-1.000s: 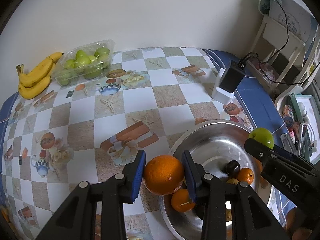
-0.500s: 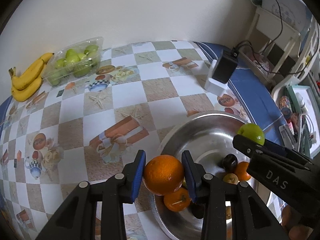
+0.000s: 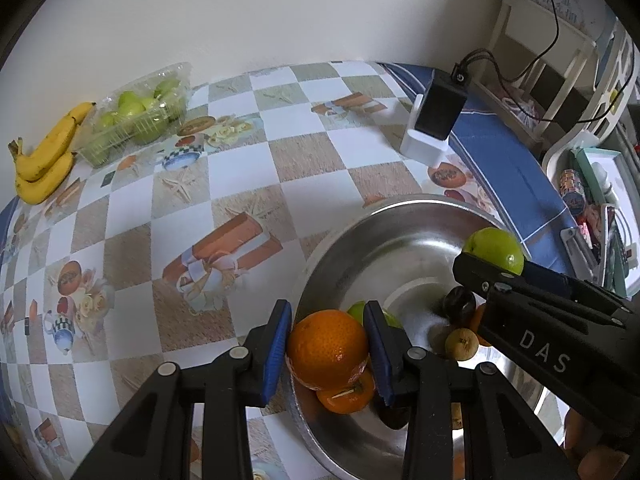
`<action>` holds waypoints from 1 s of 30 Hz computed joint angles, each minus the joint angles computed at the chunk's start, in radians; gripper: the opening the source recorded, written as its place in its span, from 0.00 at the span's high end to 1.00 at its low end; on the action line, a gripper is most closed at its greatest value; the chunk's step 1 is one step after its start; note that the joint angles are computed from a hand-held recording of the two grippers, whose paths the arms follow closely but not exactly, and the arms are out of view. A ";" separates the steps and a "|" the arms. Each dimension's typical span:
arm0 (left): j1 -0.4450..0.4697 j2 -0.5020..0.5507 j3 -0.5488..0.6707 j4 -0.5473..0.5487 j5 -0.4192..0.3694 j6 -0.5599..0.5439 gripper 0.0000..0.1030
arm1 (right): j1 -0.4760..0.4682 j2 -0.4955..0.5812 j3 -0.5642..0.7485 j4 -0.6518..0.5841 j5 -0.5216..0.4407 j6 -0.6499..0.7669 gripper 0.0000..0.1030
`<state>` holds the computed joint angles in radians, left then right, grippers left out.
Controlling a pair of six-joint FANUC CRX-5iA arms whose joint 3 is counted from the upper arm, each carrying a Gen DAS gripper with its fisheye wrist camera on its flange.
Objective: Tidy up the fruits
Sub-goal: 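Carry the tangerine and green mango over the steel bowl, then open both tools to drop the tangerine and mango into the bowl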
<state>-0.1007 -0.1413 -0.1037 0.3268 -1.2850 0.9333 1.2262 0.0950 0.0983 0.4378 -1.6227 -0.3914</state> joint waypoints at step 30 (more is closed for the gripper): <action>-0.015 -0.002 0.002 0.007 -0.029 -0.018 0.38 | -0.001 0.019 0.032 0.002 -0.022 0.037 0.43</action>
